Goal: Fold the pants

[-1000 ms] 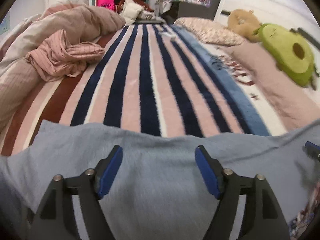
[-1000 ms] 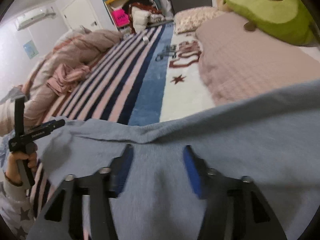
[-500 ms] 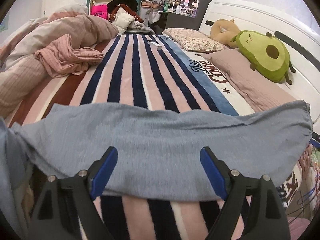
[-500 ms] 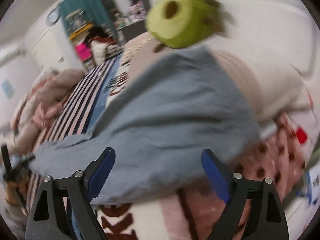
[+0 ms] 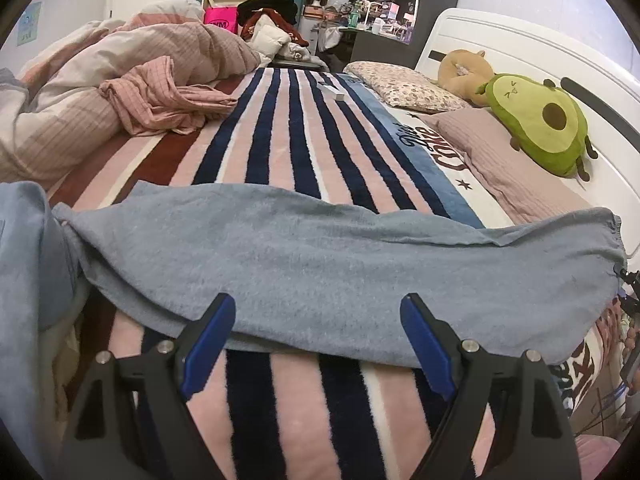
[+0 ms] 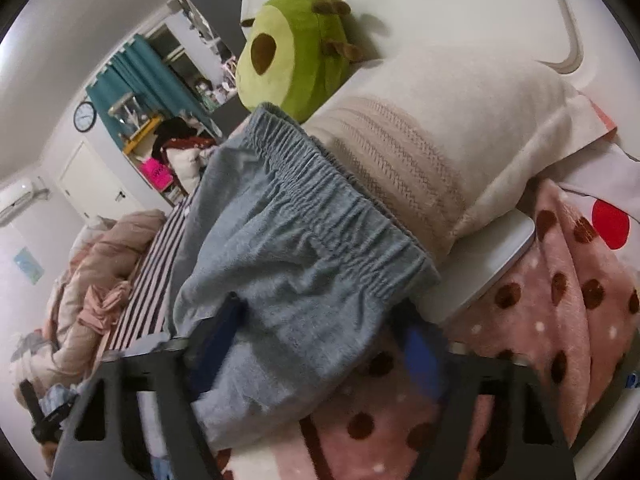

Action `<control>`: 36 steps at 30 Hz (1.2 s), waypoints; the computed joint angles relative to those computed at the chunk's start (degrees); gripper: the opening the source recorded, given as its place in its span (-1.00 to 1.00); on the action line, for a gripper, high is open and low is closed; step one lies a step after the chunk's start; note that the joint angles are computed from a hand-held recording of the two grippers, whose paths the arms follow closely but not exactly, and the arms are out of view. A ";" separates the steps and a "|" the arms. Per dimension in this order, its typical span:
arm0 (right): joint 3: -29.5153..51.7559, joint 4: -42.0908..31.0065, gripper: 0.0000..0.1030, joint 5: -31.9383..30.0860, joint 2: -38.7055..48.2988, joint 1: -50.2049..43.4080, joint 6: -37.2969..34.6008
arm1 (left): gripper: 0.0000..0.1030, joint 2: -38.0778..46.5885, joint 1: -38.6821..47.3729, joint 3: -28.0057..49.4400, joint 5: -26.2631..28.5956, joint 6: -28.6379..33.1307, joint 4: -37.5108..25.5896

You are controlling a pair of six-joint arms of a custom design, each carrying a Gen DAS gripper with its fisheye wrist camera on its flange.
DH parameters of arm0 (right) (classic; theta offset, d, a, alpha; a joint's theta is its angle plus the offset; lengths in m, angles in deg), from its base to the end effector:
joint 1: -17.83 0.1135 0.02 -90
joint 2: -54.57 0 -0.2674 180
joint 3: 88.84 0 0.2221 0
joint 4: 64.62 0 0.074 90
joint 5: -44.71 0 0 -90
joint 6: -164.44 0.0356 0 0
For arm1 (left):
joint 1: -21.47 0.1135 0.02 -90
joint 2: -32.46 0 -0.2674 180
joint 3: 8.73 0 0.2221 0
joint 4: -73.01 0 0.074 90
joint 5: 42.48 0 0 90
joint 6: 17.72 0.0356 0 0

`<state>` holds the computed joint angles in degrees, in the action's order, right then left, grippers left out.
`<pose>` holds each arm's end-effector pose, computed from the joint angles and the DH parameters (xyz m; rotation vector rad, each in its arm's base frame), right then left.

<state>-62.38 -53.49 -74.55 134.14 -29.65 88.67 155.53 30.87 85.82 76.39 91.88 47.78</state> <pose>0.1365 -0.1231 0.1286 0.9054 2.0125 0.2689 0.4204 0.0522 0.1467 0.4118 2.3556 -0.3985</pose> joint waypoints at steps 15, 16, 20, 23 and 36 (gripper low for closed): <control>5.90 -23.32 -0.96 25.95 -26.13 16.87 -0.31 | 0.59 -1.36 1.92 -1.51 0.97 -0.78 1.69; 6.87 -24.96 -0.96 26.96 -27.25 17.14 -0.63 | 0.59 -1.28 2.35 -1.45 1.13 -0.72 1.65; 10.89 -31.85 -0.96 26.88 -30.81 14.19 -2.97 | 0.59 -0.66 3.82 -0.60 1.63 -0.59 1.18; 13.74 -35.91 -0.96 27.34 -31.75 11.95 -4.59 | 0.59 -0.19 4.92 -0.14 2.69 -0.69 0.52; 25.45 -43.30 -0.96 35.78 -32.06 10.92 -5.78 | 0.67 1.55 8.80 -0.18 5.11 0.95 -3.09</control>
